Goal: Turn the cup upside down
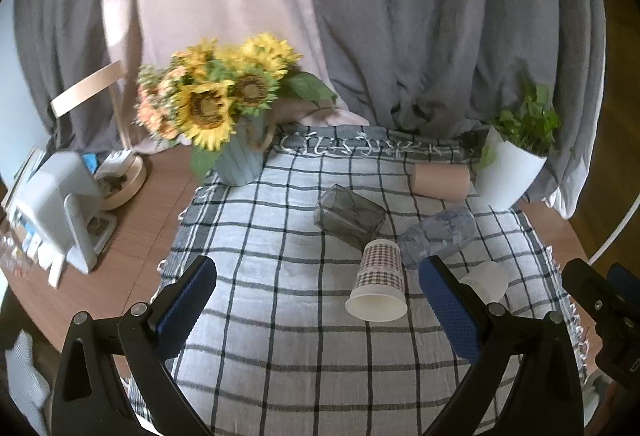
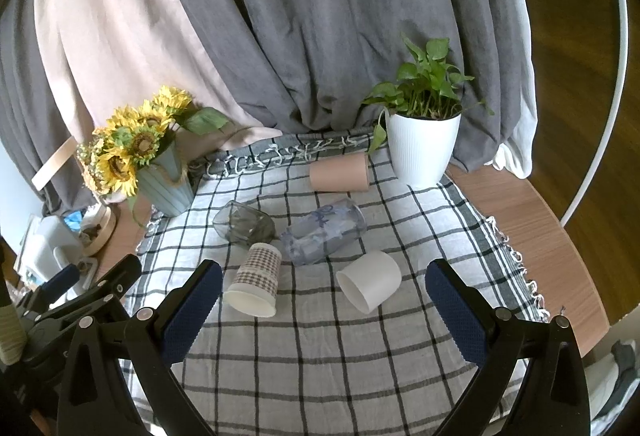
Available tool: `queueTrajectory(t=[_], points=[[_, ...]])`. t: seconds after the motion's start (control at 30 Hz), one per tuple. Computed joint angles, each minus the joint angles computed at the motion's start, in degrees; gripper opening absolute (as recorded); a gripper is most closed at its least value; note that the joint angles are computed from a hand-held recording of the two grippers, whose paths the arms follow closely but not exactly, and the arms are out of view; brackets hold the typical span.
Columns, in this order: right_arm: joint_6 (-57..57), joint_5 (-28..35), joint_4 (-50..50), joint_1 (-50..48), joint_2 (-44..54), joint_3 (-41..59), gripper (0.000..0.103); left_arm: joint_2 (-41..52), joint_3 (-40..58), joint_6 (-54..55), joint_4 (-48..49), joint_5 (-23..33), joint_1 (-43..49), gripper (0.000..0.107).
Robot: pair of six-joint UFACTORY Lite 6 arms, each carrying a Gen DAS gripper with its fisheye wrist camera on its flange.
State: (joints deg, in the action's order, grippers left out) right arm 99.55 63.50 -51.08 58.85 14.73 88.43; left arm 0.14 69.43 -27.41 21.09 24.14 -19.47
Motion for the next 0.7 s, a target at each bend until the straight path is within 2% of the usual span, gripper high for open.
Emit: queueTrajectory(t=[0.13, 0.2, 0.27, 0.43, 0.53, 0.63, 0.7], points=[[2.65, -3.76, 1.17, -3.72, -1.23, -4.62, 0.102, 9.2, 7.61, -2.3, 5.96, 2.2, -3.16, 0.103], [4.54, -7.7, 2.75, -7.0, -2.29, -8.05, 0.102, 13.72, 11.53, -1.97, 7.23, 2.6, -4.21, 0.103], [5.79, -13.42, 4.46, -10.78, -3.33, -11.79, 0.102, 18.77, 16.6, -0.42, 7.22, 4.04, -5.02, 0.103], [4.95, -32.16, 13.12, -22.49, -2.86, -20.46, 0.097, 28.41, 27.31, 2.74, 7.35, 6.51, -6.39, 0.103], [3.42, -41.67, 19.1, -27.81, -0.23, -23.21, 0.097, 34.45, 34.96, 7.57, 3.65, 9.4, -6.51, 0.103], [1.68, -45.76, 24.53, -30.77, 3.22, -23.3, 0.097, 38.56, 40.19, 10.25, 1.29, 11.96, -6.53, 0.103], [-1.86, -45.97, 28.84, -31.95, 6.45, -21.17, 0.097, 39.95, 41.56, 10.36, 1.03, 12.73, -6.56, 0.103]])
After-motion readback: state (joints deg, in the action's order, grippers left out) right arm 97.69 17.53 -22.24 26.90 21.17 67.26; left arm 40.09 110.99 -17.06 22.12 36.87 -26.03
